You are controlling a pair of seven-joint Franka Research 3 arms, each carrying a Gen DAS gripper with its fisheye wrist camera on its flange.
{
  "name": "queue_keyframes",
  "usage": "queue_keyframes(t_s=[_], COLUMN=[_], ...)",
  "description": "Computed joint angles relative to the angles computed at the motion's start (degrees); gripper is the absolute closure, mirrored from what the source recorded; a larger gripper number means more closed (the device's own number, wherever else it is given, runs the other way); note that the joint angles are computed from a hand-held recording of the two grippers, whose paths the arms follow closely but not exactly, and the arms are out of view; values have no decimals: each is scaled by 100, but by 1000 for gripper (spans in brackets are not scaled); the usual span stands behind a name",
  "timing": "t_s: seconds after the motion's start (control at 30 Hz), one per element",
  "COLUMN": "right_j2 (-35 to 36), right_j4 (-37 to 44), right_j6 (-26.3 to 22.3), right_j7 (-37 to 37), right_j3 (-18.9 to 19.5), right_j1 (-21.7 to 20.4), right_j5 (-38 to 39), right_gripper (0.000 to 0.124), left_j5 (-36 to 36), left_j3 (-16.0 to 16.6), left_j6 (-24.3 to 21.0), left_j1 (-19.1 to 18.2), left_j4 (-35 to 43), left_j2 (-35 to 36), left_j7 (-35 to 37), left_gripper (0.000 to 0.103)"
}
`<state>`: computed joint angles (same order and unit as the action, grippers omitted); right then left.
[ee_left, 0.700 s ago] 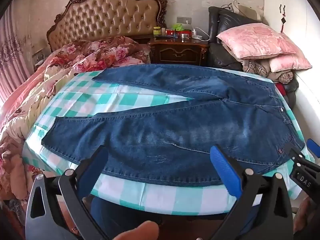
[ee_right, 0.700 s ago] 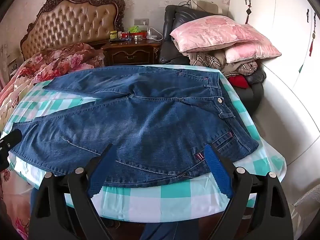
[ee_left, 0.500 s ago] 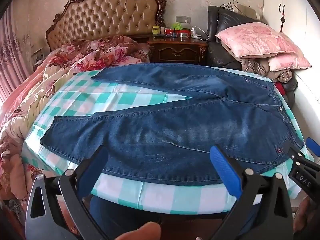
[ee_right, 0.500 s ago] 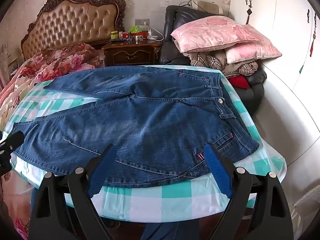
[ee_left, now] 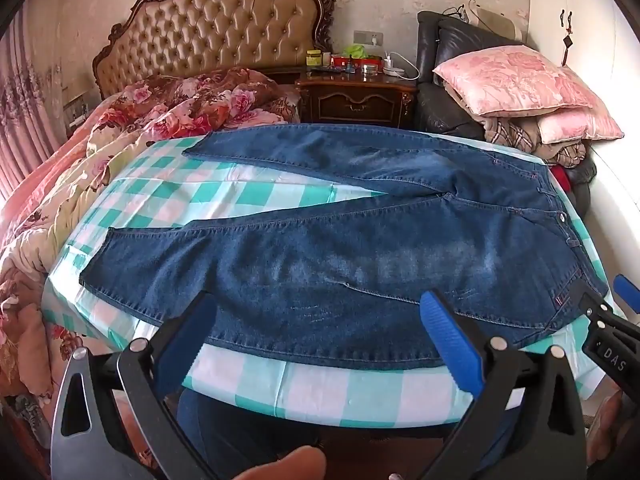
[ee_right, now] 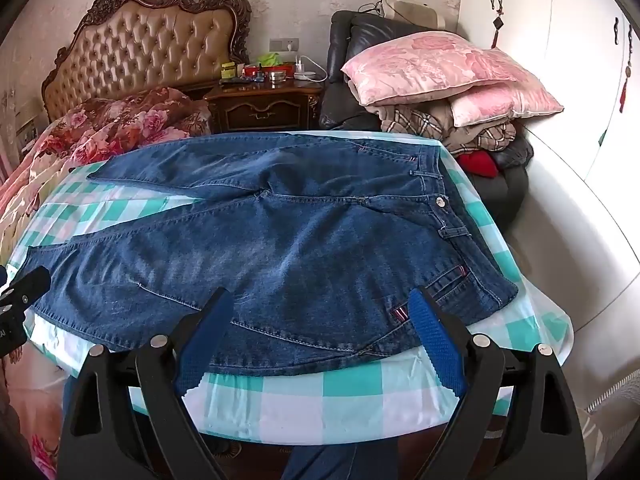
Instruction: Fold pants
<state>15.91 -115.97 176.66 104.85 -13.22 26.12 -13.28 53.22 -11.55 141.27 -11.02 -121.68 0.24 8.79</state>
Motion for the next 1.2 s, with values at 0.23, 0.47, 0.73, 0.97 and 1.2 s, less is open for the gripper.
queue_keyframes(t_s=[0.23,0.47,0.73,0.97,1.2], right_j2=[-15,-15,-9,-17,-13], right_j4=[-8,0,13,6,43], right_j6=[-3,-1,-4,-2,-47], right_j7=[30,20,9,-22,-38], right_j3=[-27,-3,14,38,33], right_j1=[29,3,-18,-35,-35], right_j5=[-21,-23,-11,19,40], right_gripper=[38,38,38,38,38], left_j5=[-4,-3,-22,0,-27], left_j3=[16,12,15,13,20], left_j6=[85,95,113,98,103], left_j1=[34,44,51,46,45], left_j4=[-54,-51,-41,-28,-7], left_j2=[-36,-32,-27,-14,-1], left_j7=[8,-6,16,0,20], left_gripper=[1,1,1,1,1])
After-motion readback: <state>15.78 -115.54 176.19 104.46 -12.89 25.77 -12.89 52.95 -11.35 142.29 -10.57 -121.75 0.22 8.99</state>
